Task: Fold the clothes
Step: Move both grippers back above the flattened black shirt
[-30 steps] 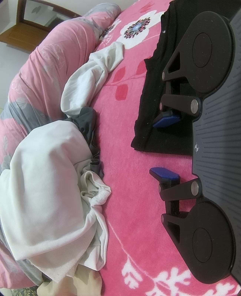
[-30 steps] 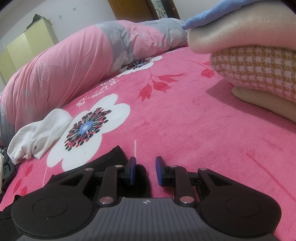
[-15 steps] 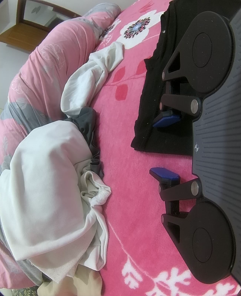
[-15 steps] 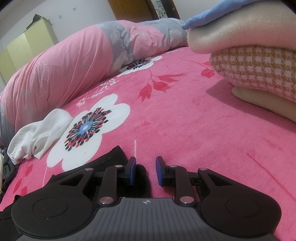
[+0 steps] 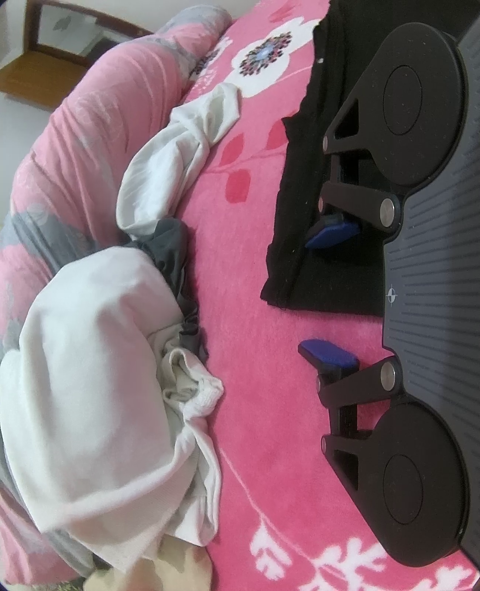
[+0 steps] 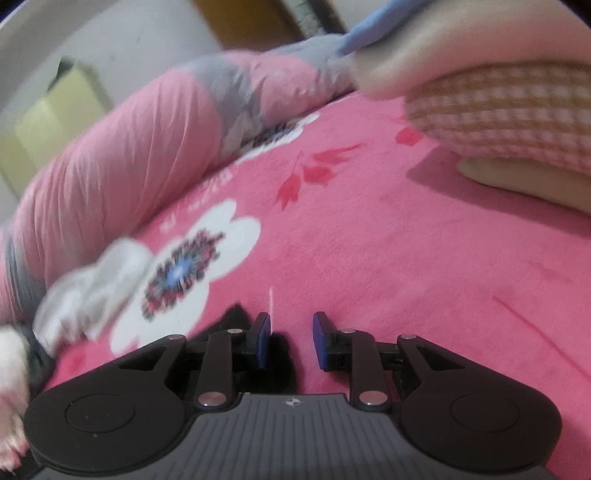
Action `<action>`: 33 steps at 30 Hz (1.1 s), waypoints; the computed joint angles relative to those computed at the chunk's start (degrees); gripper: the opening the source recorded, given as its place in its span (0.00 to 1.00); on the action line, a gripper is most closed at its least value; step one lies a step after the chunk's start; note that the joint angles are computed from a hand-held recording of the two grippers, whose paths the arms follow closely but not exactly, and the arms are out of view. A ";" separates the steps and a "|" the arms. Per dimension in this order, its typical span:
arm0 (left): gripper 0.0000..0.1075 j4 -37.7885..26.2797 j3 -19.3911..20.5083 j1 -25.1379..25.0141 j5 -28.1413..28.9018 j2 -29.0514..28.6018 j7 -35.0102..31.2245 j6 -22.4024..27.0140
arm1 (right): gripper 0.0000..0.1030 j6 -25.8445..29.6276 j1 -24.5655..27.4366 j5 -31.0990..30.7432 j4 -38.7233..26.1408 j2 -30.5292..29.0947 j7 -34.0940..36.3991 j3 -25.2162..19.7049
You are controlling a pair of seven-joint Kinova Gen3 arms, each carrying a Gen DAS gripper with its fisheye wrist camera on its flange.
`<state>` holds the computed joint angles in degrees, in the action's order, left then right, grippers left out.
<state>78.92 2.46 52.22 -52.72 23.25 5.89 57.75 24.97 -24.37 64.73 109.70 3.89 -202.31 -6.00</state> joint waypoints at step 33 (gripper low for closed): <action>0.62 5.36 12.83 15.64 0.83 -7.79 13.39 19.92 | 0.31 22.81 3.59 -33.66 10.17 -33.29 30.91 -17.73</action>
